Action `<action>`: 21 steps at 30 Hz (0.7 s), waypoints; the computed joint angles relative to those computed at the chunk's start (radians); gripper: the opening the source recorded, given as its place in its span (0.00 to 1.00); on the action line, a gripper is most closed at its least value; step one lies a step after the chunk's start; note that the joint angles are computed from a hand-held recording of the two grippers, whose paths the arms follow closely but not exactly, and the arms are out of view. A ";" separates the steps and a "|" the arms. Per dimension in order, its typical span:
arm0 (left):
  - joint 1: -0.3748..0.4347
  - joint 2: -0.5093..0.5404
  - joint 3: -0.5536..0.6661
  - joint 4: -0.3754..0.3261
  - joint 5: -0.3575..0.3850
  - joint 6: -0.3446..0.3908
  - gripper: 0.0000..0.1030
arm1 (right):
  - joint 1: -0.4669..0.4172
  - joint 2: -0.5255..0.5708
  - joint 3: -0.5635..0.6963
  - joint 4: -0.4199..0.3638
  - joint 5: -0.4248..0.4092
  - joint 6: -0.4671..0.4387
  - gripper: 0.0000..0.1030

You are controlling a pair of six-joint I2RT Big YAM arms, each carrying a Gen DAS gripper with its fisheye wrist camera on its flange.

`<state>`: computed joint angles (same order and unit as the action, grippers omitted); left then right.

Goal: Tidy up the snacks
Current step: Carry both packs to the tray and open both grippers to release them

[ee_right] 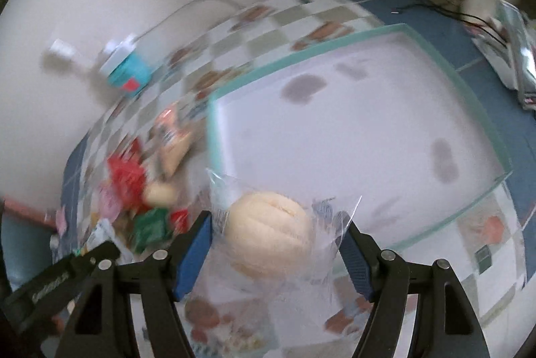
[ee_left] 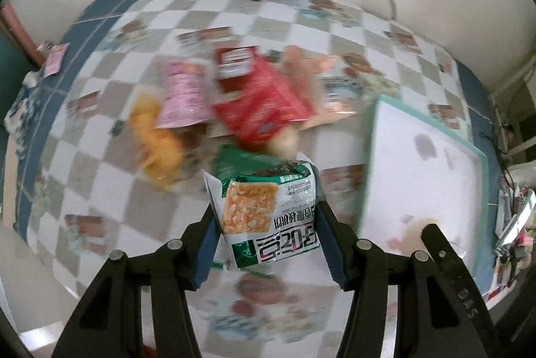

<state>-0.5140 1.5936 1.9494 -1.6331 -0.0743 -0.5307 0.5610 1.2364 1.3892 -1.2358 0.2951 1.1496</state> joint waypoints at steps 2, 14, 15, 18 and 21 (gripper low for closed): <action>-0.023 0.043 0.046 0.000 0.011 -0.007 0.56 | -0.033 -0.007 -0.005 -0.004 0.004 0.006 0.71; -0.120 0.278 0.318 -0.024 0.018 0.051 0.56 | -0.193 -0.016 -0.012 -0.019 0.010 -0.028 0.70; -0.124 0.294 0.339 -0.025 0.025 0.058 0.56 | -0.200 -0.017 -0.012 -0.024 0.014 -0.026 0.70; -0.134 0.324 0.373 -0.007 0.042 0.077 0.56 | -0.225 -0.018 -0.018 -0.033 0.011 -0.019 0.70; -0.136 0.340 0.383 0.003 0.063 0.075 0.59 | -0.237 -0.018 -0.021 -0.042 0.012 -0.018 0.70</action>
